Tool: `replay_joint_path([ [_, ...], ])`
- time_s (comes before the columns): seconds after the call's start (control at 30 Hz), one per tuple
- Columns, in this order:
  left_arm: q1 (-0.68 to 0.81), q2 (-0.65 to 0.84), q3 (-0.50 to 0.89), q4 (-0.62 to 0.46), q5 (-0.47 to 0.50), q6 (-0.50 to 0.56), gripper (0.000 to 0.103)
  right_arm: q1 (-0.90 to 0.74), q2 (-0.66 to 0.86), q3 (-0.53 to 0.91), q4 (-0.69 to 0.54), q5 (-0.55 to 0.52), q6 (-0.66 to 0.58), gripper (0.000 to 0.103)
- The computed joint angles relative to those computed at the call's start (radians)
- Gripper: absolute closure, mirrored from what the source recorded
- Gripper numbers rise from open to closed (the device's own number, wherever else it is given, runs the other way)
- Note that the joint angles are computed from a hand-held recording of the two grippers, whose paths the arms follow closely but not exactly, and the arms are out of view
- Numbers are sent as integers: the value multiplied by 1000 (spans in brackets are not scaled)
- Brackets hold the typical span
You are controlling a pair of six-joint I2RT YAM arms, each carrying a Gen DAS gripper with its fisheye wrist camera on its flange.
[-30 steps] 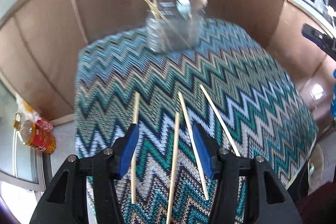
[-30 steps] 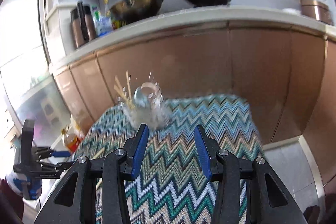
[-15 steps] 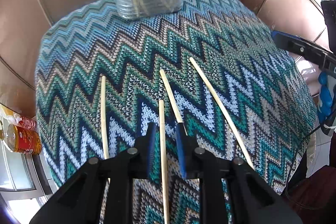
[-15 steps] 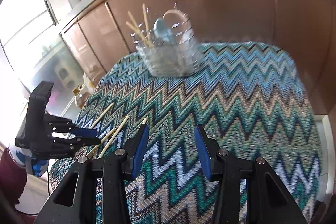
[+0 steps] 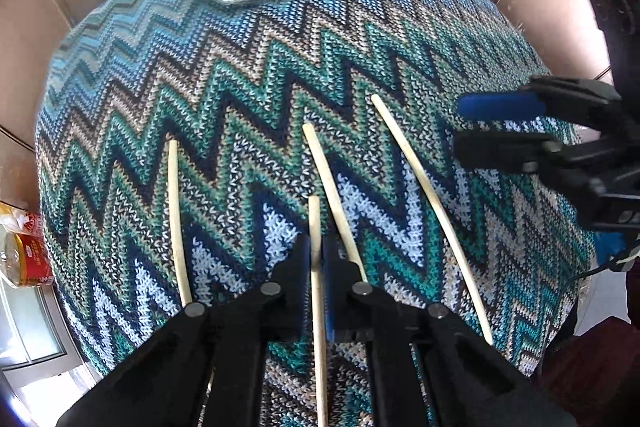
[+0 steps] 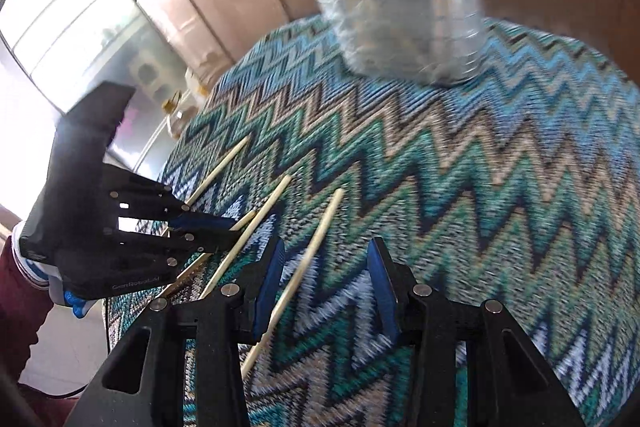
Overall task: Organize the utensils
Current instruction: 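Grasp a wooden chopstick with the right tool while the left tool grasps another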
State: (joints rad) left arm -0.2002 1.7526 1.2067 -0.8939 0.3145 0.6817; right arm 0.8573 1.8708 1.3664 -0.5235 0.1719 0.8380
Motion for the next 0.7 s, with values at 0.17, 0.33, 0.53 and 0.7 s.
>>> replay_joint_path([
  [0.17, 75, 24, 23, -18, 70, 42, 98, -36, 105, 115, -56, -78, -7, 74],
  [0.33, 145, 29, 31, -49, 119, 96, 98, -58, 182, 207, -113, -114, 4, 86],
  [0.53, 216, 11, 17, -84, 174, 147, 98, -78, 265, 342, -235, -145, 3, 94],
  [0.7, 271, -5, 28, -124, 205, 177, 98, -79, 335, 463, -334, -140, -11, 94],
])
